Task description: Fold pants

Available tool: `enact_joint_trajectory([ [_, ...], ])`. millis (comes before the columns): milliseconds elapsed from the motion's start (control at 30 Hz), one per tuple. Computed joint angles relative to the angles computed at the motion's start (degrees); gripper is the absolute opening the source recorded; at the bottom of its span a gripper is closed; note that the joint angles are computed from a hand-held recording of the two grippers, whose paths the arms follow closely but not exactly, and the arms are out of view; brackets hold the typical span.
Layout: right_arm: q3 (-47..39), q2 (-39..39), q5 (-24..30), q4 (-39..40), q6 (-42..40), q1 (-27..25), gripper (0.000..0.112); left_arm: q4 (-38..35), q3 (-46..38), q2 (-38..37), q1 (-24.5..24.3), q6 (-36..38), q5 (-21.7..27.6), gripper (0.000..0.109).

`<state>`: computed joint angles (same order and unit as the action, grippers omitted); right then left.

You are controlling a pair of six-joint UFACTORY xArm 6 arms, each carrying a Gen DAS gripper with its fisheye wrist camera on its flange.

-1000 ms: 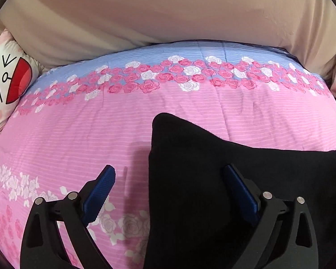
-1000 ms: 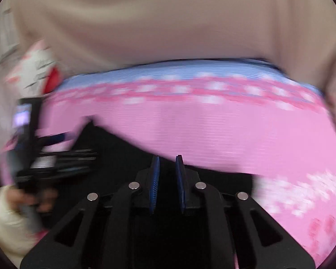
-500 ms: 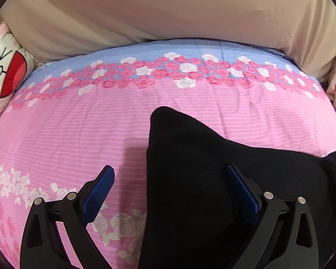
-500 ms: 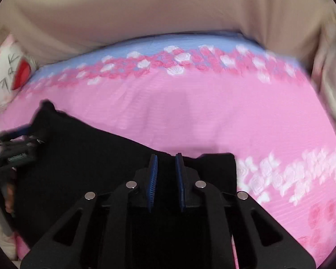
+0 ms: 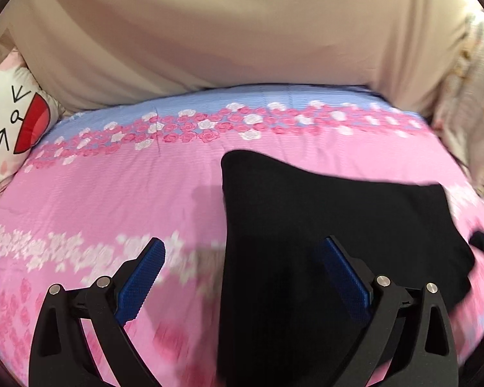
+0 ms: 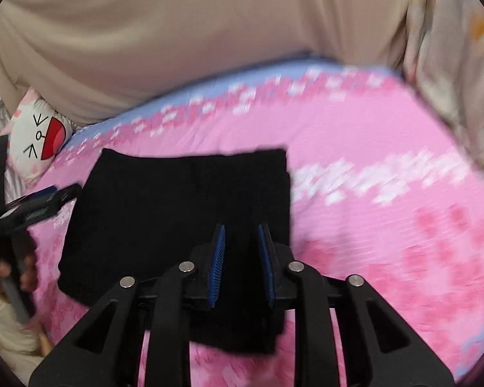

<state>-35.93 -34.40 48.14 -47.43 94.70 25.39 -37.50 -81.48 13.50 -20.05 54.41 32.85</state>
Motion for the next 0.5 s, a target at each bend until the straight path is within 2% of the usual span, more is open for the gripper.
enact_joint_trajectory([
  [33, 0.22, -0.56, -0.99, -0.54, -0.06, 0.78, 0.022, -2.27, 3.36, -2.84, 0.72, 3.59, 1.04, 0.096],
  [100, -0.02, 0.9, -4.81, 0.93, -2.0, 0.59, 0.022, -2.67, 8.31, -6.04, 1.04, 6.0, 1.35, 0.096],
  [167, -0.01, 4.11, -3.38, 4.31, -3.37, 2.28, 0.02, 2.95, 12.71, -6.48, 0.18, 3.25, -2.31, 0.098],
  [200, 1.86, 4.64, -4.67, 3.65, -1.85, 1.71, 0.018, 3.86, 13.58, -5.5, 0.17, 3.13, -3.63, 0.098],
  [233, 4.82, 2.89, -8.36, 0.6, 1.51, 0.63, 0.017, 2.37, 13.16, -4.21, 0.72, 3.35, -2.55, 0.098],
  [267, 8.24, -0.15, -12.11, -1.32, 5.51, -0.54, 0.016, -0.7, 11.32, -2.99, 1.99, 3.94, 0.92, 0.098],
  [300, 9.75, -2.19, -14.1, -0.96, 7.11, -1.49, 0.016, -1.38, 8.24, -1.46, 3.63, 2.43, 6.54, 0.098],
  [333, 10.57, -3.94, -14.7, -0.22, 7.57, -1.8, 0.017, -0.91, 5.89, -0.59, 4.76, 0.58, 10.56, 0.098],
  [400, 11.71, -8.6, -12.04, 1.31, 7.25, -0.2, 0.02, -1.32, 2.12, 0.17, 7.22, -1.17, 17.62, 0.095],
  [433, 12.23, -11.7, -7.93, 2.3, 7.26, 1.9, 0.037, -2.99, 0.07, 0.32, 9.12, 0.1, 22.61, 0.095],
  [467, 12.57, -13.8, -4.36, 2.64, 7.63, 3.78, 0.068, -4.25, -1.38, 0.53, 10.56, 1.56, 26.46, 0.096],
  [500, 12.85, -15.58, -0.61, 2.33, 8.58, 5.87, 0.081, -5.26, -2.95, 1.04, 11.82, 2.8, 30.16, 0.096],
])
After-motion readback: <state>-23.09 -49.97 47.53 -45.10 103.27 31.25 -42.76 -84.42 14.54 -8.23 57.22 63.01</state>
